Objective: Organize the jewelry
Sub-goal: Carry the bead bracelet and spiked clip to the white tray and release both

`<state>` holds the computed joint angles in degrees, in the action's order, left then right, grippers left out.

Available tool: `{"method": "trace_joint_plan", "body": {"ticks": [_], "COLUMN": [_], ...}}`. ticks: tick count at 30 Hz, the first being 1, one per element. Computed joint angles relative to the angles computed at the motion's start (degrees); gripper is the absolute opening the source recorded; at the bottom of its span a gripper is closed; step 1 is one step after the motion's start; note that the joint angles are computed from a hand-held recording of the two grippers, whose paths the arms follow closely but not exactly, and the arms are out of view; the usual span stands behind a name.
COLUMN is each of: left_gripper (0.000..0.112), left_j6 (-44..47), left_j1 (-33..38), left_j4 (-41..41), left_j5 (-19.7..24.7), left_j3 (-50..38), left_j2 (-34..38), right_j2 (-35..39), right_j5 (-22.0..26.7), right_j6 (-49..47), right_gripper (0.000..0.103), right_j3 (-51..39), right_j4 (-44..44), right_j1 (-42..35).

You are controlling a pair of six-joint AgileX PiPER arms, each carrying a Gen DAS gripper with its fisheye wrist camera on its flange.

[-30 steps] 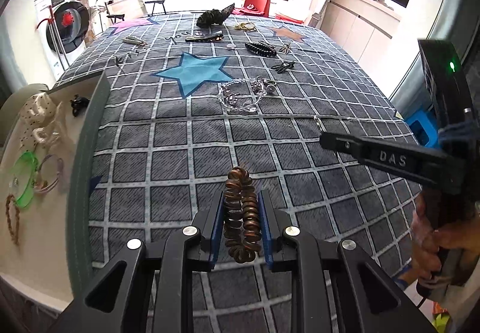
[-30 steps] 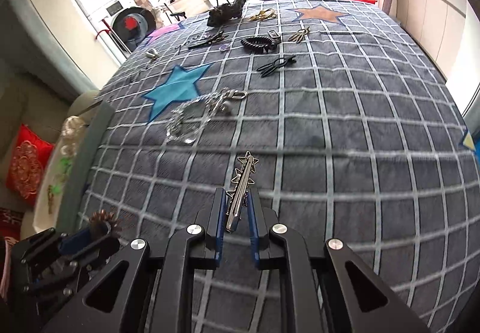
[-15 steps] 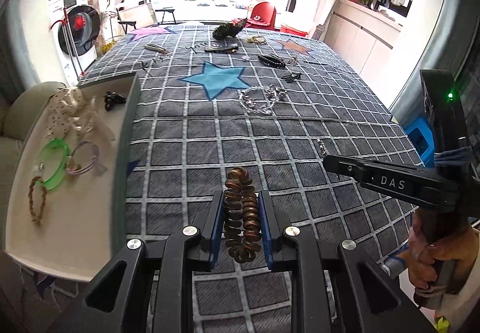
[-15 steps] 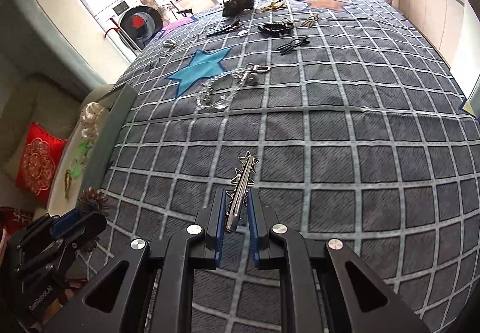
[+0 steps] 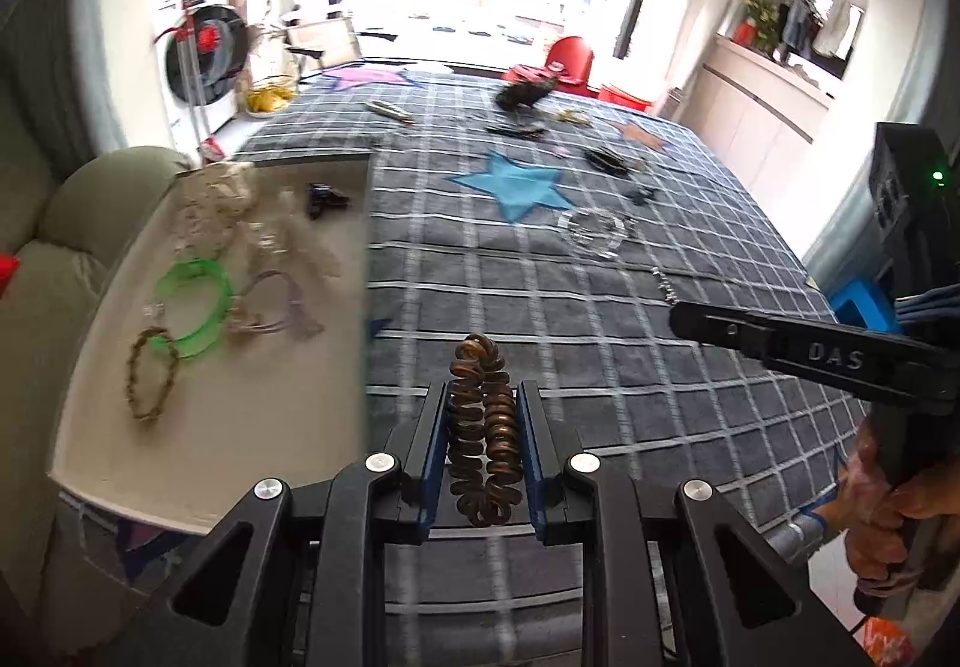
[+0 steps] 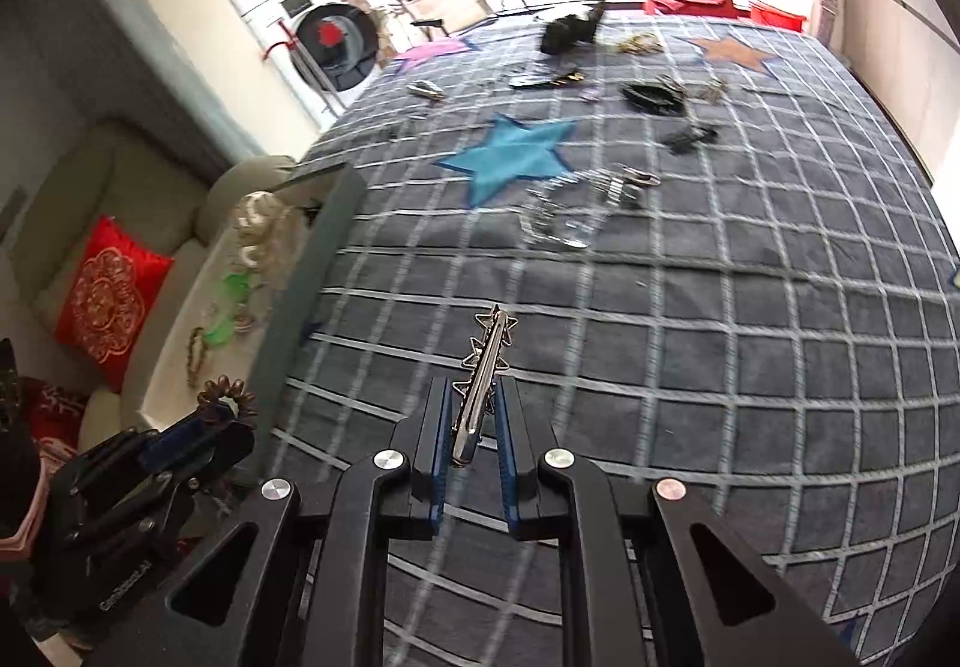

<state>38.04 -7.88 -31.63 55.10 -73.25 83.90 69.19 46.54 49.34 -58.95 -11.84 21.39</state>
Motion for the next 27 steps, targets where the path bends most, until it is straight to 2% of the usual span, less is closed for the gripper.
{"method": "trace_joint_plan", "body": {"ticks": [8,14,22,27], "left_gripper": [0.025,0.025,0.025,0.025], "left_j6": [2.76,2.74,2.14,0.68], "left_j1": [9.92,14.83,16.64,16.34], "left_j4": [-0.45,1.08,3.59,5.29], "left_j5": [-0.40,-1.21,-1.22,-1.28], "left_j3": [-3.72,-7.40,-11.16,-12.37], "left_j2": [4.52,9.46,15.26,17.51], "right_j2": [10.36,19.59,33.80,40.72], "right_j5": [-0.11,0.74,3.85,6.88], "right_j6": [-2.39,-7.09,-16.40,-18.14], "right_gripper": [0.016,0.016,0.015,0.015], "right_j3": [-11.18,-21.38,-36.54,-43.35], "right_j4": [0.90,3.92,13.56,15.06], "right_j1": [4.78,7.30,7.74,8.03]}}
